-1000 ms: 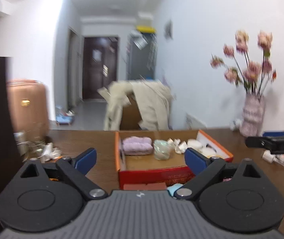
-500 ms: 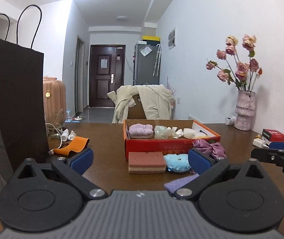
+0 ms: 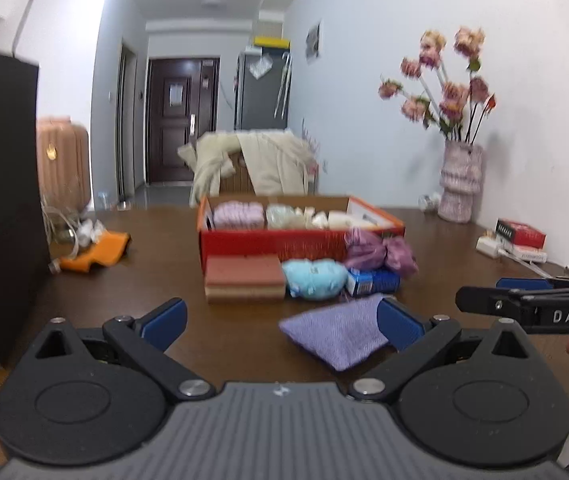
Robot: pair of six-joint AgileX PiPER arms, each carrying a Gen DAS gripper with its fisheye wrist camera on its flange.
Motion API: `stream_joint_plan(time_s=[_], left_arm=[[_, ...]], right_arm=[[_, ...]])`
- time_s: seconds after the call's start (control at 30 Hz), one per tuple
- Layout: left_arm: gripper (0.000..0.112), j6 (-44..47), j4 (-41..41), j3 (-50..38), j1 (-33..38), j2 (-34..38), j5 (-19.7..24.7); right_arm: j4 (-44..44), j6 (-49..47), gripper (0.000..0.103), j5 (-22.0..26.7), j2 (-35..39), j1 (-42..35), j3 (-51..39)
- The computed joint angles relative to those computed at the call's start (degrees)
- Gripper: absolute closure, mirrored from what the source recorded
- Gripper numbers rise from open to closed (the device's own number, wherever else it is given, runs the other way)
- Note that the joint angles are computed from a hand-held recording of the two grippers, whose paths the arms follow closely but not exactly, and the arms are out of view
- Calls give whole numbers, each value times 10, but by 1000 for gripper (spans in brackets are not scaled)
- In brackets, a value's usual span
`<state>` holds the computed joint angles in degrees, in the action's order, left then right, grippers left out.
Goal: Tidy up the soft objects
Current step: 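Grasp the lilac drawstring pouch with both tools together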
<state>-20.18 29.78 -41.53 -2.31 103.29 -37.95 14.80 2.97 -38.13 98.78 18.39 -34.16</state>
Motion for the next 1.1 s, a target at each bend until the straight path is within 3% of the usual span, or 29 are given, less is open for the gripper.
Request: stream_joint_plan(time_s=[0.07, 0.17, 0.3, 0.43, 0.57, 0.77, 0.83, 0.9, 1.0, 1.1], left_arm=[[9, -10, -15, -35, -18, 26, 47], [9, -92, 44, -73, -20, 58, 61], [10, -109, 54, -118, -38, 93, 84], [13, -176, 121, -172, -46, 126, 117], [28, -253, 204, -222, -51, 155, 148], [49, -372, 307, -280, -31, 188, 188], [54, -442, 366, -296, -19, 196, 187], [60, -514, 436, -313, -6, 205, 159], [64, -535, 466, -324, -2, 214, 134], [63, -538, 472, -332, 0, 218, 120]], right_arm=[[-25, 19, 22, 19, 16, -17, -19], [-60, 37, 26, 46, 38, -36, -48], [-102, 61, 27, 87, 71, -59, -99], [-151, 95, 27, 130, 113, -78, -163], [-222, 158, 35, 176, 157, -96, -234], [-322, 255, 36, 225, 210, -106, -316], [-351, 286, 36, 235, 222, -106, -331], [-402, 344, 40, 242, 233, -106, -344], [-480, 426, 53, 248, 244, -106, -357], [-445, 392, 57, 250, 245, -102, -356]])
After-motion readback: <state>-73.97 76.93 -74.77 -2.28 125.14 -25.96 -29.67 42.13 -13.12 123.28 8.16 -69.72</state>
